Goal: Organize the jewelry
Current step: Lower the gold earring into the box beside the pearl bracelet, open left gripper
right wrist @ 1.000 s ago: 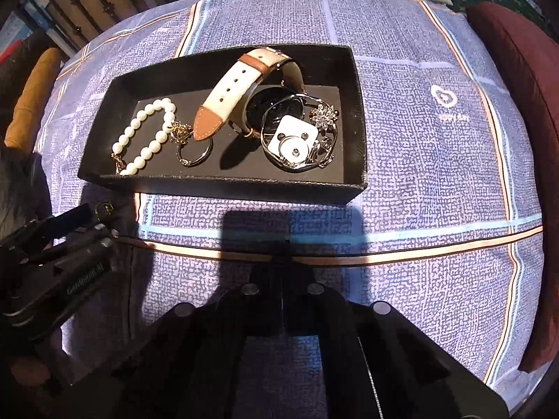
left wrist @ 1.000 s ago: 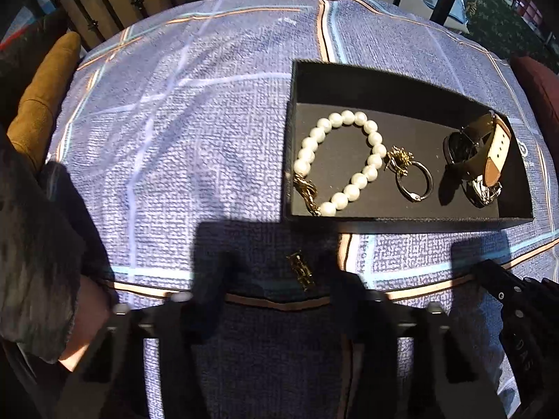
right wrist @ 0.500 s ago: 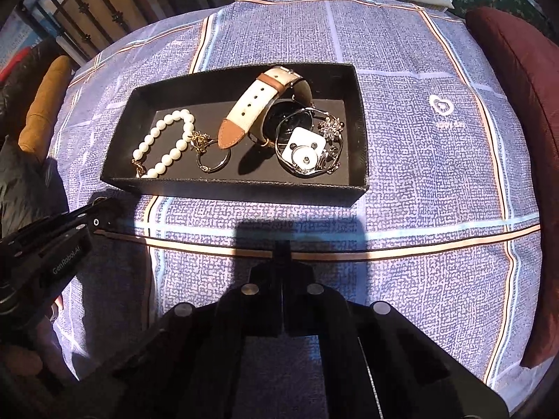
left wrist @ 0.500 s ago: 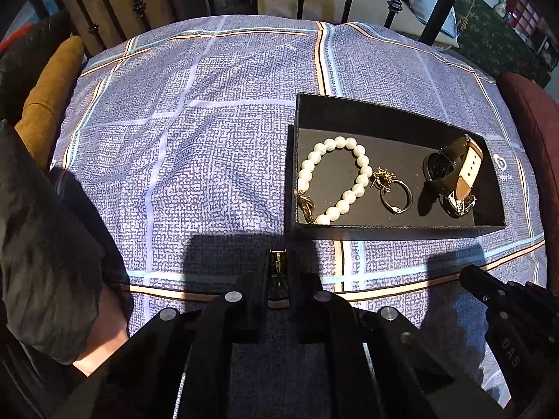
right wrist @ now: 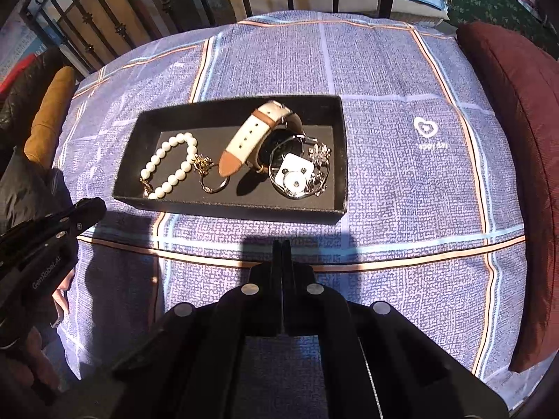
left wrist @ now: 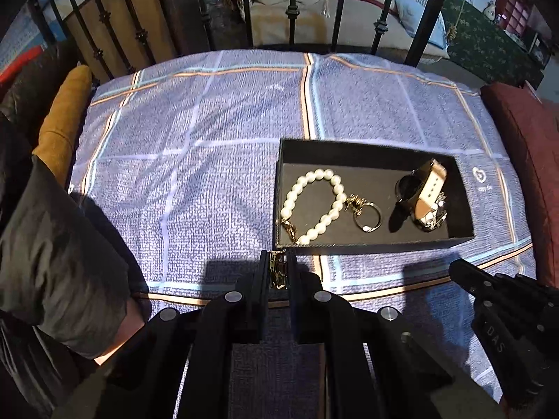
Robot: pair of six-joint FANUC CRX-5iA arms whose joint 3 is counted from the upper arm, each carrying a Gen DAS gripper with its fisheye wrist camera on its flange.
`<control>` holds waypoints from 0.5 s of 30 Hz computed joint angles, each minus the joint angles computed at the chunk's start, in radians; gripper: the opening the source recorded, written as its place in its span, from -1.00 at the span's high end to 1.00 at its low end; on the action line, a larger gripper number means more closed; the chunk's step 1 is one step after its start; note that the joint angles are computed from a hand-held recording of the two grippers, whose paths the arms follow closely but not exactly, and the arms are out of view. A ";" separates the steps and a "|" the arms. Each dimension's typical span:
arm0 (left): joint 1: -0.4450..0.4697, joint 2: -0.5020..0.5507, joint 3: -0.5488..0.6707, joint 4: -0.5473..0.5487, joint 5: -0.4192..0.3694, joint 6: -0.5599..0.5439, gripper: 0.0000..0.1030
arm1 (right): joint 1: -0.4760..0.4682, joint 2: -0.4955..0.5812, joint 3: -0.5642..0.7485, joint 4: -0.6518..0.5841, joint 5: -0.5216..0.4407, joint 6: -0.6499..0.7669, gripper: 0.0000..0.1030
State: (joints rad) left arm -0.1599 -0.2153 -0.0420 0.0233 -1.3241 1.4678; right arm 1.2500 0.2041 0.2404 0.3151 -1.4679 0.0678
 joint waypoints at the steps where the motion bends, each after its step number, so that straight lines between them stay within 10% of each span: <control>1: 0.000 0.002 0.005 0.005 0.000 -0.002 0.83 | 0.000 0.003 0.006 0.006 -0.001 0.000 0.98; 15: -0.054 0.105 0.116 0.033 0.045 0.010 0.83 | -0.060 0.032 0.072 0.106 -0.005 0.082 0.98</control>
State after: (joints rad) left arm -0.2141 -0.1105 0.0736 0.0566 -1.2792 1.4773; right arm 1.1904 0.2357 0.3127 0.4207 -1.4732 0.1498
